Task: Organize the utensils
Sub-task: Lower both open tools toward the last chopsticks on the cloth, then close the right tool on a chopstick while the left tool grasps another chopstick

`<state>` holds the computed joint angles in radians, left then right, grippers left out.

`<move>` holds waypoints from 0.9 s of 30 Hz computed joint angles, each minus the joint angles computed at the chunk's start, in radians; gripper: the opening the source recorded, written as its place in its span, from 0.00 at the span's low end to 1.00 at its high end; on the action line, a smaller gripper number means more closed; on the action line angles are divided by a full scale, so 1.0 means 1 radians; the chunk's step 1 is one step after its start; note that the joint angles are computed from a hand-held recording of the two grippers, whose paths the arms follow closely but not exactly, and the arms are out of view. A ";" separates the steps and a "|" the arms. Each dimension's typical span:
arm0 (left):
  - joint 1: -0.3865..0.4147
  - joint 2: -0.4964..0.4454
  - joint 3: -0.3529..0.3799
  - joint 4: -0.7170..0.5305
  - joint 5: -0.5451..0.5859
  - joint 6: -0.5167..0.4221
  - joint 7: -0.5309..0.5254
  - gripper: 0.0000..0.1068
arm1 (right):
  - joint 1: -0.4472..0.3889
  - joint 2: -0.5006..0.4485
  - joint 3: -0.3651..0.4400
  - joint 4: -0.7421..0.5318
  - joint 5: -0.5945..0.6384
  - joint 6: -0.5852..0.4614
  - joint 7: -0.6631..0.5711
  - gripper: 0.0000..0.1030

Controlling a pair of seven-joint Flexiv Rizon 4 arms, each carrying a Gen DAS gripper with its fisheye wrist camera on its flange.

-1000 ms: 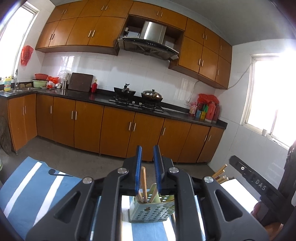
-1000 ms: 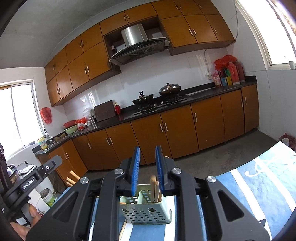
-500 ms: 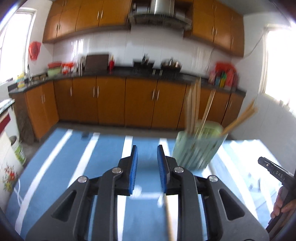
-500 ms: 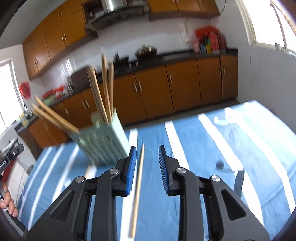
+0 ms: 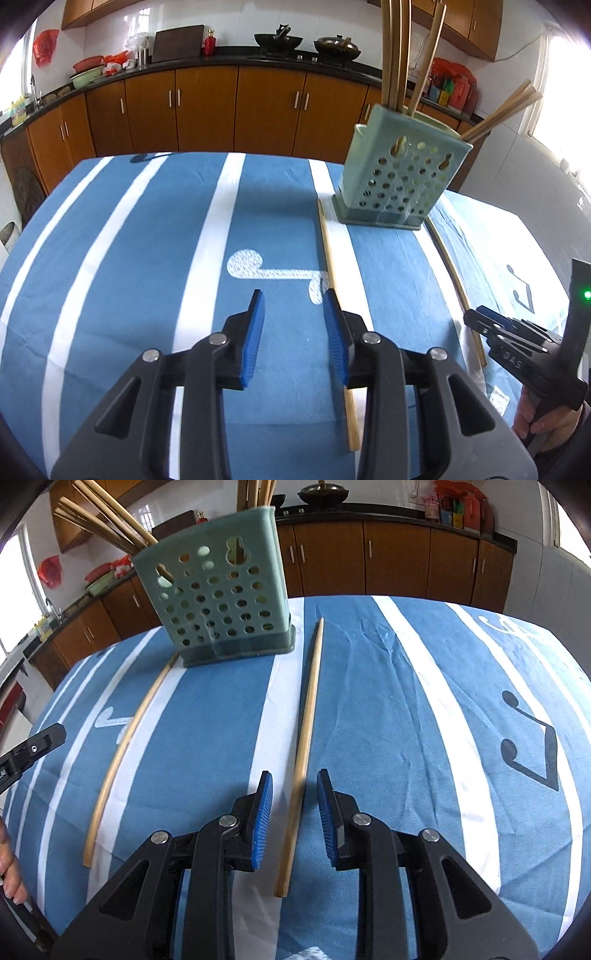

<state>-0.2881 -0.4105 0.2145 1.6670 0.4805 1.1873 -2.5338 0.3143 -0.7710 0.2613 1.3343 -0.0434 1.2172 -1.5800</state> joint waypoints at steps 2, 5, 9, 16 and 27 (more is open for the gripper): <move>0.008 -0.008 -0.011 0.000 -0.014 0.004 0.012 0.34 | 0.021 0.003 -0.034 0.013 -0.022 0.021 0.015 0.14; 0.011 -0.023 -0.023 -0.004 -0.038 0.008 0.031 0.34 | 0.014 -0.002 -0.039 0.011 -0.026 0.031 0.037 0.08; 0.015 -0.042 -0.035 -0.008 -0.078 0.017 0.068 0.35 | 0.023 -0.010 -0.090 0.000 -0.042 0.039 0.123 0.08; 0.004 -0.072 -0.038 -0.021 -0.130 0.014 0.132 0.37 | 0.006 -0.024 -0.146 -0.019 -0.094 0.032 0.270 0.08; -0.057 -0.130 0.009 -0.117 -0.081 -0.114 0.121 0.07 | -0.014 -0.031 -0.109 -0.019 -0.124 0.040 0.257 0.08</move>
<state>-0.3448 -0.5403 0.2239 1.5495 0.3992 1.0729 -2.4128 0.3006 -0.8018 0.1527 1.3150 -0.1674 1.2575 -1.3227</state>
